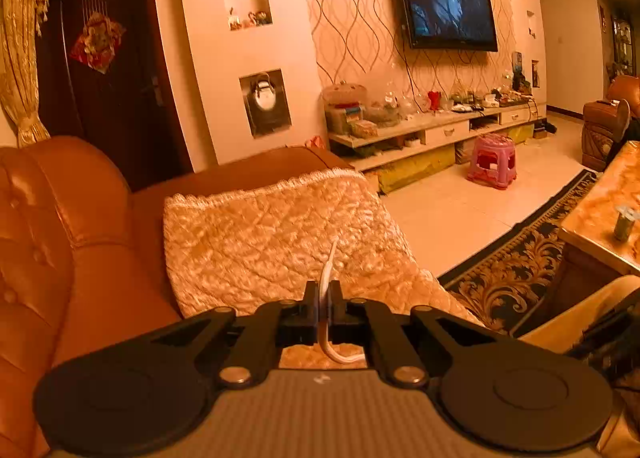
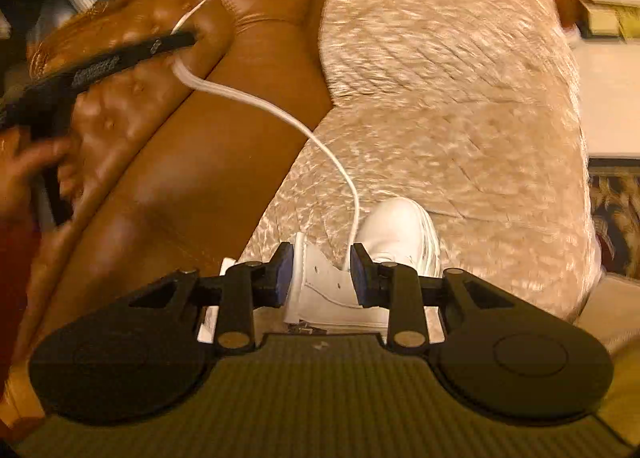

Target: Lace up shoes with both hands

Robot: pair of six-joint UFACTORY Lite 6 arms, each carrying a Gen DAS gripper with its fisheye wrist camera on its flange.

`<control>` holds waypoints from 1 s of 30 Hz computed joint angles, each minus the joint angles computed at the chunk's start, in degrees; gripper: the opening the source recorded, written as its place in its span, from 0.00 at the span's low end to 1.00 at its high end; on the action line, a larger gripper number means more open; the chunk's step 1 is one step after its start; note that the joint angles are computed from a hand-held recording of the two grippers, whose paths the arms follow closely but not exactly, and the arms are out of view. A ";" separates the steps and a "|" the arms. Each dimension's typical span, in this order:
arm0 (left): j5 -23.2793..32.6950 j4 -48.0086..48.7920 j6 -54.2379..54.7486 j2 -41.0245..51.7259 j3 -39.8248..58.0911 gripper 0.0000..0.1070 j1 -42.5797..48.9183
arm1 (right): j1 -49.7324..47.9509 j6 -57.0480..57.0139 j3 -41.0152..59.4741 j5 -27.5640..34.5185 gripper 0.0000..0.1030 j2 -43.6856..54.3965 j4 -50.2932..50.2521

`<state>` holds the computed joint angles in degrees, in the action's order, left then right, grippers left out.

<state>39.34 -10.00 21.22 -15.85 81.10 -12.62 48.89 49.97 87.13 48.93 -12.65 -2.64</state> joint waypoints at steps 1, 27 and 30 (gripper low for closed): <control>-0.13 -1.02 0.25 -0.19 -0.70 0.03 0.12 | -1.22 1.40 -2.72 -1.52 0.35 -1.90 1.27; 48.55 8.92 23.76 44.79 38.27 0.03 -22.95 | -12.36 12.99 -33.00 -9.59 0.35 -24.05 14.99; 52.19 7.68 21.45 48.61 43.84 0.03 -21.95 | -13.35 11.41 -33.86 -9.83 0.35 -24.89 16.58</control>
